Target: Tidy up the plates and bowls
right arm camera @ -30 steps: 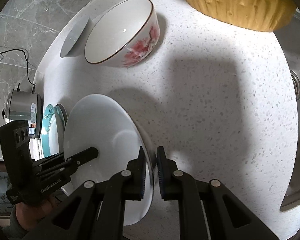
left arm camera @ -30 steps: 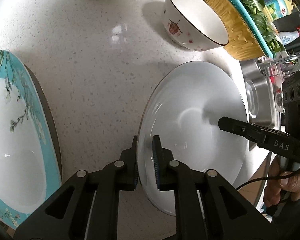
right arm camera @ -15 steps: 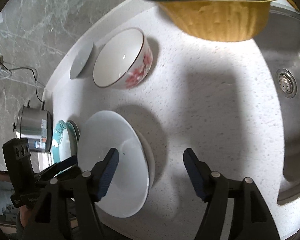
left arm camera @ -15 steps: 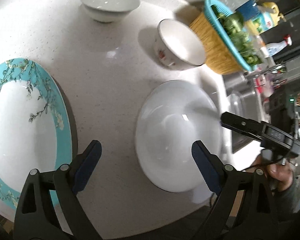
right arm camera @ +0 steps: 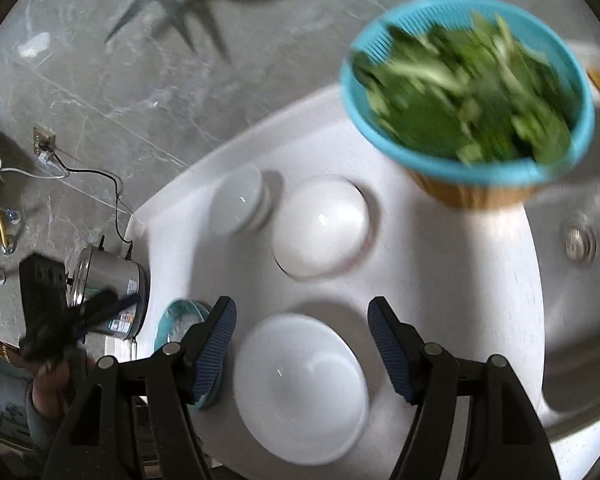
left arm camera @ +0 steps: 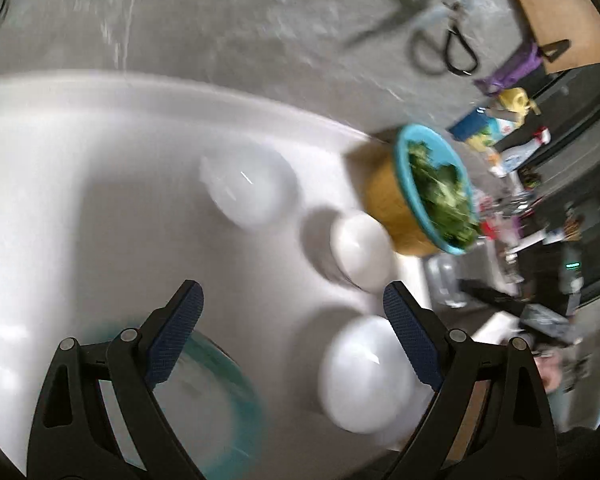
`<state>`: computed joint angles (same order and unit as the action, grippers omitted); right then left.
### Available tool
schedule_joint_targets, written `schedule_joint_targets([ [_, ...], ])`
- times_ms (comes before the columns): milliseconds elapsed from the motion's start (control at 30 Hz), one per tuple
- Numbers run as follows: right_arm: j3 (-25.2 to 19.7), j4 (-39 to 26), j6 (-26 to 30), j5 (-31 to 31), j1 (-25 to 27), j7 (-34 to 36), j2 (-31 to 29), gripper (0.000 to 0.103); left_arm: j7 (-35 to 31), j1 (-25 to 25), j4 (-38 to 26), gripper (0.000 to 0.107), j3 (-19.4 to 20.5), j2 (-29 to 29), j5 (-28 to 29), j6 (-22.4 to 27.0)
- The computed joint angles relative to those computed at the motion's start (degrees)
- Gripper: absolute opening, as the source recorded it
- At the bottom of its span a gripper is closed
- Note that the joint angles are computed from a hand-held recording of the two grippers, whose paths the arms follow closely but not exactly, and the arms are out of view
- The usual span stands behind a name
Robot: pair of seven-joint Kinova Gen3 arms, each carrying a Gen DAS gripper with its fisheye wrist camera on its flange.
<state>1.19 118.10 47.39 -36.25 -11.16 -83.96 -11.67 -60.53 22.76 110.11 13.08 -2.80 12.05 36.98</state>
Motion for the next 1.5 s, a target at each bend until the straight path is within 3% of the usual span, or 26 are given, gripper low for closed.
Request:
schedule_joint_targets([
  [67, -4.6, -3.3, -1.1, 2.2, 1.9, -4.7, 1.3, 0.073, -4.7, -3.2, -4.2, 0.092, 0.5, 4.0, -2.5, 3.5],
  [167, -10.4, -9.2, -3.0, 7.7, 2.2, -11.7, 5.9, 0.073, -11.7, -10.2, -9.1, 0.092, 5.6, 11.0, -4.6, 6.7],
  [233, -10.0, -13.9, -3.7, 12.4, -2.2, -16.3, 11.2, 0.073, -16.3, -10.6, -11.9, 0.092, 4.9, 15.2, -4.1, 9.0],
  [300, -7.2, -17.7, -2.5, 15.2, -7.2, -21.0, 15.8, 0.073, -21.0, -8.3, -13.8, 0.092, 2.2, 18.4, -3.1, 10.5],
  [367, -7.3, -21.7, -1.1, 17.4, -9.0, -25.6, 20.6, 0.071, -25.0, -5.7, -14.8, 0.091, -1.6, 20.6, -1.5, 11.2],
  [467, -8.6, -27.4, 0.7, 23.1, -11.4, -30.6, 27.3, 0.066, -27.6, -6.6, -16.2, 0.087, -2.3, 24.1, 0.1, 10.4],
  [567, -8.7, -30.9, 2.6, 27.3, -13.2, -33.9, 31.4, 0.065, -30.1, -8.3, -17.8, 0.074, -2.2, 27.4, 1.9, 10.2],
  [667, -8.4, -33.4, 3.9, 27.8, -13.2, -35.6, 34.8, 0.065, -32.3, -9.4, -17.8, 0.072, -2.0, 29.1, 3.2, 9.8],
  [767, -8.8, -35.0, 5.1, 27.9, -12.8, -34.9, 36.8, 0.065, -33.1, -10.0, -17.9, 0.057, -2.0, 31.7, 4.4, 8.3],
  [867, -8.6, -36.3, 6.5, 28.4, -13.0, -34.9, 38.9, 0.065, -32.1, -9.4, -17.8, 0.050, -2.8, 32.6, 4.0, 7.1],
  [933, -8.9, -36.3, 6.3, 28.0, -12.8, -34.5, 39.7, 0.062, -30.8, -7.9, -18.8, 0.036, -3.4, 33.6, 2.4, 7.1],
  [1000, -8.9, -37.0, 6.5, 28.2, -13.1, -34.1, 40.7, 0.053, -30.4, -7.5, -19.1, 0.032, -3.3, 34.0, 1.5, 6.9],
  [1067, -9.1, -37.7, 6.9, 28.1, -13.1, -33.5, 41.5, 0.036, -30.1, -7.2, -19.7, 0.025, -3.2, 34.6, 1.0, 7.0],
  [1100, -9.0, -38.1, 7.3, 28.3, -13.4, -33.5, 42.0, 0.034, -30.1, -7.4, -20.0, 0.020, -3.0, 34.8, 1.1, 7.1],
  [1167, -9.2, -37.9, 7.0, 27.7, -13.1, -33.3, 42.4, 0.020, -29.8, -7.0, -20.6, 0.016, -3.1, 35.1, 0.5, 7.5],
  [1233, -9.2, -37.3, 6.4, 27.5, -13.2, -33.3, 42.1, 0.013, -28.4, -5.3, -21.6, 0.014, -3.7, 35.4, -0.9, 7.9],
  [1500, -9.0, -35.5, 4.0, 27.6, -13.5, -33.5, 41.2, 0.011, -26.5, -4.1, -20.9, 0.013, -3.4, 33.9, -2.3, 7.9],
])
